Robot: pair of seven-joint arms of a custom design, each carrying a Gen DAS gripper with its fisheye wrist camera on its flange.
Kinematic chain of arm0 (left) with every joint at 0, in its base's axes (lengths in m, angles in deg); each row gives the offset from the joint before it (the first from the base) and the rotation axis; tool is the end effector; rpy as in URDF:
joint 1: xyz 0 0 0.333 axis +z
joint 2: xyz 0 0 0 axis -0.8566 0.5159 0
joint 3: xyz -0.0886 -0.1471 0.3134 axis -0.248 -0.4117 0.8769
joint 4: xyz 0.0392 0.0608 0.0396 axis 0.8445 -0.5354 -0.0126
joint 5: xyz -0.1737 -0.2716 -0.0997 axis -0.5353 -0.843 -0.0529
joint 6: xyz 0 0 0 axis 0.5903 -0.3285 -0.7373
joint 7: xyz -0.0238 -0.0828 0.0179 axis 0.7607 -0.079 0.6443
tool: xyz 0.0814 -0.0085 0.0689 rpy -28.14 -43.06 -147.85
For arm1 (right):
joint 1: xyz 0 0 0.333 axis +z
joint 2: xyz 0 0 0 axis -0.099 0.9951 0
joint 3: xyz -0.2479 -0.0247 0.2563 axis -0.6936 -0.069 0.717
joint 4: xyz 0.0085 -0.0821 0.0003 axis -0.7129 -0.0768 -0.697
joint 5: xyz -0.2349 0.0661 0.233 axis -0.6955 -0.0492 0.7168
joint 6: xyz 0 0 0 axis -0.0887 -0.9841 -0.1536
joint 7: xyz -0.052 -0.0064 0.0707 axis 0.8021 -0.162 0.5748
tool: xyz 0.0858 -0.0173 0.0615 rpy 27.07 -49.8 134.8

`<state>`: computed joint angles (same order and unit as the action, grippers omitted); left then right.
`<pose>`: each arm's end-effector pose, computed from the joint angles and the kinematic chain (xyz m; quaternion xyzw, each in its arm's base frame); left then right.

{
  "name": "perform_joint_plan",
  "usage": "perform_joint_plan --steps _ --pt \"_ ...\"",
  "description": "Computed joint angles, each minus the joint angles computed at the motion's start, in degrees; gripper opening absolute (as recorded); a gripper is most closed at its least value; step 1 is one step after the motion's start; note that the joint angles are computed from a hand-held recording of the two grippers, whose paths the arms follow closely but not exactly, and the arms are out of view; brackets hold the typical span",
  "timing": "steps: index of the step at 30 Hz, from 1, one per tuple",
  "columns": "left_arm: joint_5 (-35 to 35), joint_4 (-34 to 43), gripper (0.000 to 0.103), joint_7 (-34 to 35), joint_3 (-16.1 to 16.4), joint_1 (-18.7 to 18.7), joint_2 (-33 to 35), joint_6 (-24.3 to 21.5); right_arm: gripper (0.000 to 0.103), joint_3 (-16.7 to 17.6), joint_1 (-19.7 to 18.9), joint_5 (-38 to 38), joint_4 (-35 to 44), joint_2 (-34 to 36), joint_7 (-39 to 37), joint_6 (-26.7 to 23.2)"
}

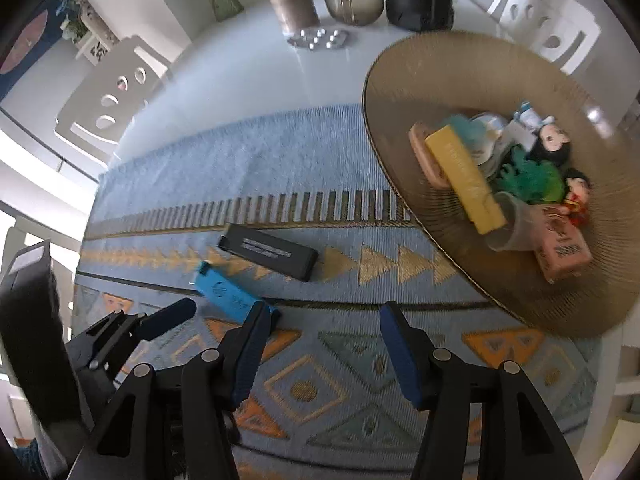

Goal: Organize rigid objects
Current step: 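Move both open tools back over the rug toward the blue and black sticks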

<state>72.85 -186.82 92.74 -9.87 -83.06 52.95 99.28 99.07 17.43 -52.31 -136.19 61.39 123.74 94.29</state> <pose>0.4665 -0.3542 0.3305 -0.6117 0.7674 -0.1802 0.0665 0.4645 0.2531 0.3346 -0.7285 0.6500 -0.0254 0.2149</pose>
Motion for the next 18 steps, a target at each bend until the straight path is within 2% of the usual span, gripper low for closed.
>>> perform_joint_plan --steps 1,2,5,8,10,15,18 --pt "3.19 0.54 0.067 -2.95 3.59 -3.50 0.12 -0.16 0.056 0.37 -0.54 -0.08 0.67 0.83 -0.74 -0.40" --pt "5.67 1.24 0.067 -5.08 5.63 -5.61 0.43 -0.86 0.056 1.40 -1.65 0.18 1.34 1.79 -2.14 -0.54" --pt "10.45 1.53 0.068 -9.09 7.39 -7.01 0.36 -1.47 0.056 3.35 -3.46 0.93 3.08 3.95 -5.36 -0.28" --pt "11.33 -0.27 0.069 -10.51 6.44 -4.54 -0.78 -1.51 0.056 5.90 -5.61 2.31 4.59 5.44 -8.72 -0.53" --pt "11.76 -2.13 0.069 -11.16 6.32 -2.63 -1.97 -1.51 0.056 5.51 -5.07 1.85 5.71 6.38 -10.42 -0.81" --pt "10.95 -7.75 0.067 -11.40 5.83 3.51 -5.62 -1.09 0.056 0.87 -0.62 -2.01 9.01 8.42 -11.55 -3.29" --pt "5.28 -10.12 0.067 -7.10 2.30 9.14 -6.65 0.97 0.056 -2.77 2.81 -5.23 11.18 9.71 -10.49 -3.72"
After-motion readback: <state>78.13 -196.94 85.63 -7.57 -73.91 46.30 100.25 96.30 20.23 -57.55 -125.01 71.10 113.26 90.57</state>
